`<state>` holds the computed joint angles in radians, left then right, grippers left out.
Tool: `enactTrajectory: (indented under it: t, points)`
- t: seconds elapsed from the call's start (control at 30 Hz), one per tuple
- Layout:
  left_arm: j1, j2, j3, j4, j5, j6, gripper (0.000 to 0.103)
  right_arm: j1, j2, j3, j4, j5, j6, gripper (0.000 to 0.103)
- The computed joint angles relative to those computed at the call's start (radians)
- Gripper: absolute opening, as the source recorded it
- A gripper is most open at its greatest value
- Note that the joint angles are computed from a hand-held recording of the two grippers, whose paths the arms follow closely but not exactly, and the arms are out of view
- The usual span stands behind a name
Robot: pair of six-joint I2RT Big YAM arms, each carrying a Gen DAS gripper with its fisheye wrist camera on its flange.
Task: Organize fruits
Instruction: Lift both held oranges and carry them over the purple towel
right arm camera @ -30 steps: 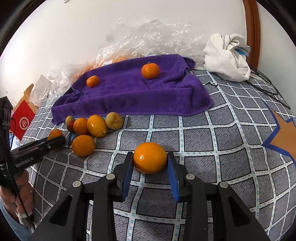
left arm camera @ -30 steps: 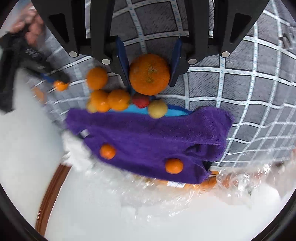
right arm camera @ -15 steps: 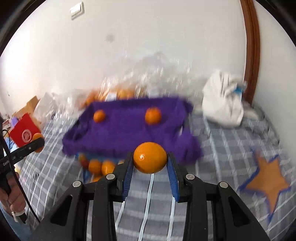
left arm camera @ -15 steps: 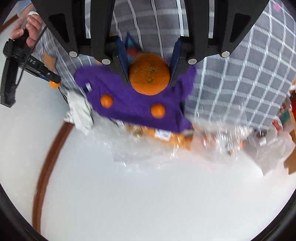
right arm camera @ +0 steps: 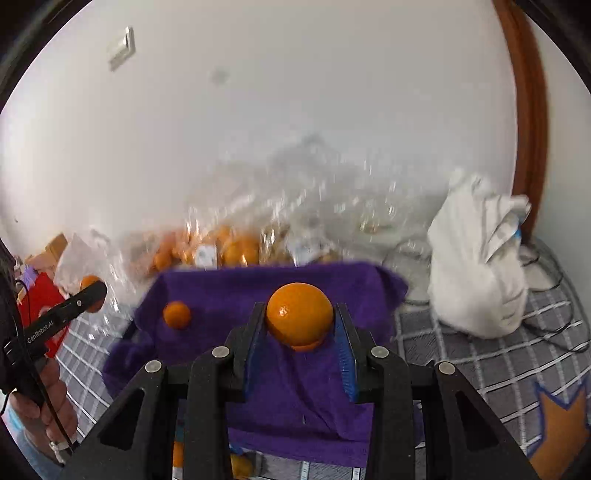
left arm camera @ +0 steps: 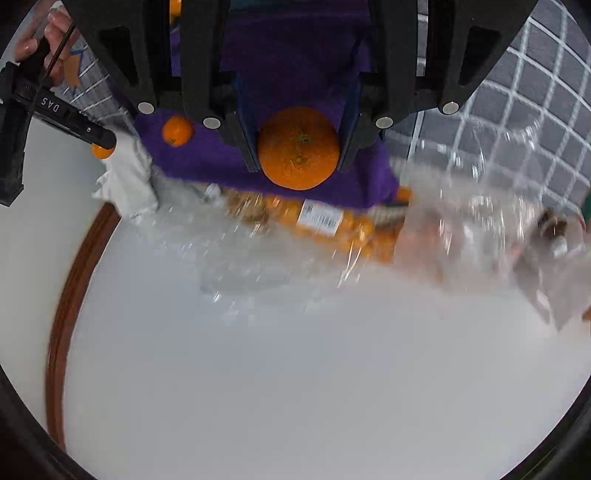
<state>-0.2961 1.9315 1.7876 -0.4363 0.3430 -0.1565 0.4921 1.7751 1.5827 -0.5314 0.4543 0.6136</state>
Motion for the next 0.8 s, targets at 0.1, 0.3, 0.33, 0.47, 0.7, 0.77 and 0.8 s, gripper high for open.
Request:
enactTrajectory:
  t: [0.1, 0.3, 0.33, 0.47, 0.7, 0.77, 0.8]
  points:
    - [0.007, 0.009, -0.016, 0.007, 0.019, -0.027, 0.039, -0.004, -0.01, -0.051, 0.048, -0.016, -0.006, 0.036]
    - [-0.003, 0.021, -0.021, 0.017, -0.032, -0.011, 0.039, -0.018, 0.016, -0.065, 0.055, -0.047, 0.011, 0.036]
    - [-0.006, 0.022, -0.02, 0.017, -0.042, -0.004, 0.039, -0.018, 0.021, -0.061, 0.048, -0.045, 0.013, 0.036]
    - [-0.013, 0.024, -0.022, 0.017, -0.065, 0.013, 0.039, -0.017, 0.026, -0.064, 0.068, -0.055, 0.014, 0.036]
    - [-0.03, 0.031, -0.02, 0.009, -0.124, 0.043, 0.039, -0.013, 0.052, -0.033, 0.043, -0.072, 0.01, 0.036]
    - [-0.035, 0.031, -0.021, 0.006, -0.142, 0.059, 0.039, -0.009, 0.07, -0.013, 0.022, -0.066, 0.002, 0.036]
    - [-0.037, 0.033, -0.019, 0.0, -0.148, 0.066, 0.039, -0.007, 0.074, -0.009, 0.017, -0.066, 0.0, 0.036]
